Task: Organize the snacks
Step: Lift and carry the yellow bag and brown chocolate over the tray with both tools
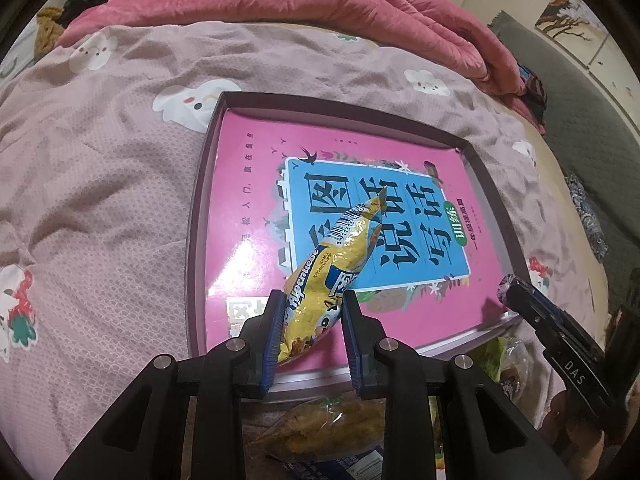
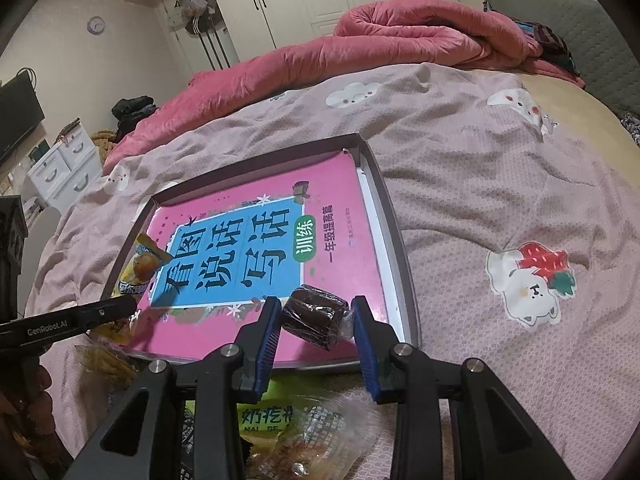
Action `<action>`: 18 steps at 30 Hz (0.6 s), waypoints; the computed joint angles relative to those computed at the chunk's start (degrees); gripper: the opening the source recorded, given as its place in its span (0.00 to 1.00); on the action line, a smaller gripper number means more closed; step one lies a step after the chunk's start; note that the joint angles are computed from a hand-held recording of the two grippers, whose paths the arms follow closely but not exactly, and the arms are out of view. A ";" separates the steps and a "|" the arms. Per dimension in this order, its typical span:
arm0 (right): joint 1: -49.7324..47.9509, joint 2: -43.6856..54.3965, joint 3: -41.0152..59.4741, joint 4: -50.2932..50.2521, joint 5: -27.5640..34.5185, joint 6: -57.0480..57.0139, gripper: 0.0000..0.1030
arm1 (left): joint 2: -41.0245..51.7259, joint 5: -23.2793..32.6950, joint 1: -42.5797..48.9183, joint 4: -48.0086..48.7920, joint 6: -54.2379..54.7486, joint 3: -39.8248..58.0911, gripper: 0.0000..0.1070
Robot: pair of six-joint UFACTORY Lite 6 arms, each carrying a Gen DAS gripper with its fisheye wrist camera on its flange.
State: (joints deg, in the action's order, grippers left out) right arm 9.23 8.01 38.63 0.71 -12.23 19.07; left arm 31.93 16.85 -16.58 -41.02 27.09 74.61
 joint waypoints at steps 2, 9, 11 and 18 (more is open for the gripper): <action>-0.09 0.44 0.18 0.00 0.26 0.07 0.36 | 0.08 0.13 0.02 0.00 0.03 0.06 0.27; -0.06 0.25 -0.32 2.76 0.37 -2.20 0.36 | 0.24 0.20 0.20 -0.69 0.72 -0.31 0.28; -0.23 -0.05 -0.64 1.15 0.21 -0.54 0.36 | 0.32 0.31 0.15 -0.53 0.59 -0.31 0.28; -0.45 -0.88 -1.31 2.14 0.23 -1.18 0.36 | 0.42 0.15 -0.10 0.77 -0.54 -0.55 0.28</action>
